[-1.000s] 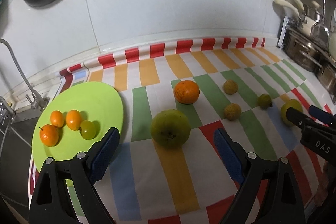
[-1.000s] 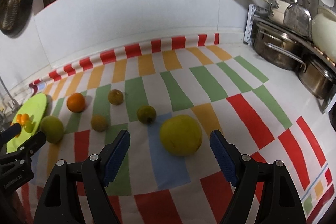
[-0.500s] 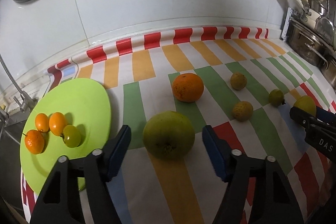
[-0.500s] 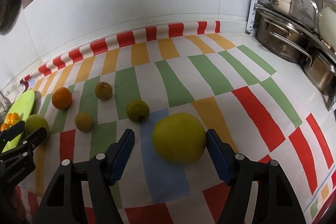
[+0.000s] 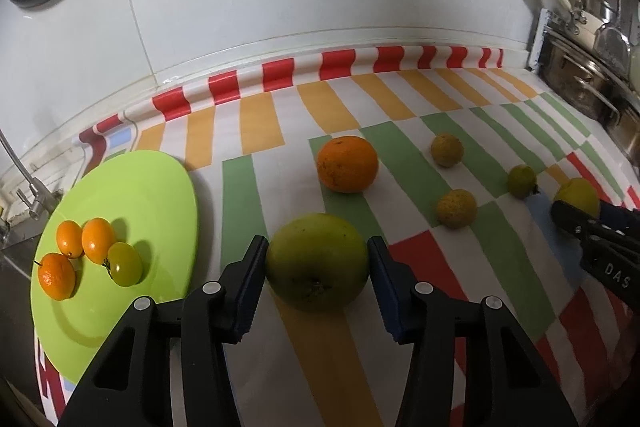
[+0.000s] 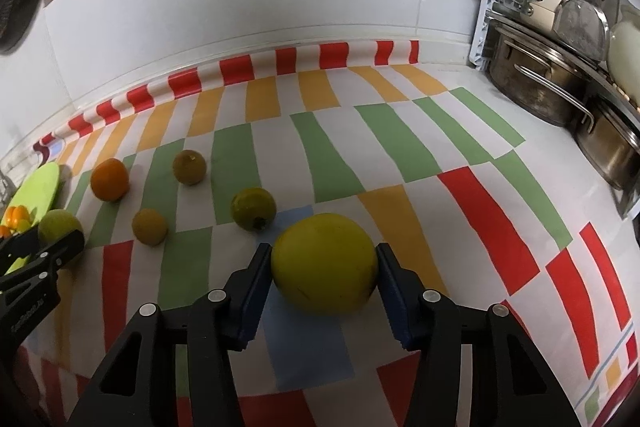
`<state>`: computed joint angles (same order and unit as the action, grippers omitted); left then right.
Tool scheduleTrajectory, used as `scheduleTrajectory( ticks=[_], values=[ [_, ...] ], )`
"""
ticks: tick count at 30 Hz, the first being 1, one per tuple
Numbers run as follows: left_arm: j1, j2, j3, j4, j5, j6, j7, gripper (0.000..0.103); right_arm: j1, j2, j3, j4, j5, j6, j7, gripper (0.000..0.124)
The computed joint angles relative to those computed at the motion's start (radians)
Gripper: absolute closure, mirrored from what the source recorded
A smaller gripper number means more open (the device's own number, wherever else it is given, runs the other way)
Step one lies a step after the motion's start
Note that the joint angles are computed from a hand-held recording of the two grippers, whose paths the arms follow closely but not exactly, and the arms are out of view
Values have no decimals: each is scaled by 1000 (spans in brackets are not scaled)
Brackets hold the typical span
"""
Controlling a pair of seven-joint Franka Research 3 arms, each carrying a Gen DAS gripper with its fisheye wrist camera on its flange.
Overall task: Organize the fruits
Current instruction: 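Grasp the large green fruit with the left tool while the right tool grasps a yellow citrus, then carry both fruits onto the green plate and open both tools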
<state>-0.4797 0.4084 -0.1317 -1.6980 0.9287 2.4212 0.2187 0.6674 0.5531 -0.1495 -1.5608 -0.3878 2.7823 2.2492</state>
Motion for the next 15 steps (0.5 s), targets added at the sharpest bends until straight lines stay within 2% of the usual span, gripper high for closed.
scheduleTrajectory(
  ticks=[4,15],
  values=[
    [-1,-23,-3,-20,13,24,1,53,-16,-26,30,-34,27,34,-43,72],
    [6,-142,-35,-118,68,19,-72,53,14,-112,33,-122,35,134,-106,72]
  ],
)
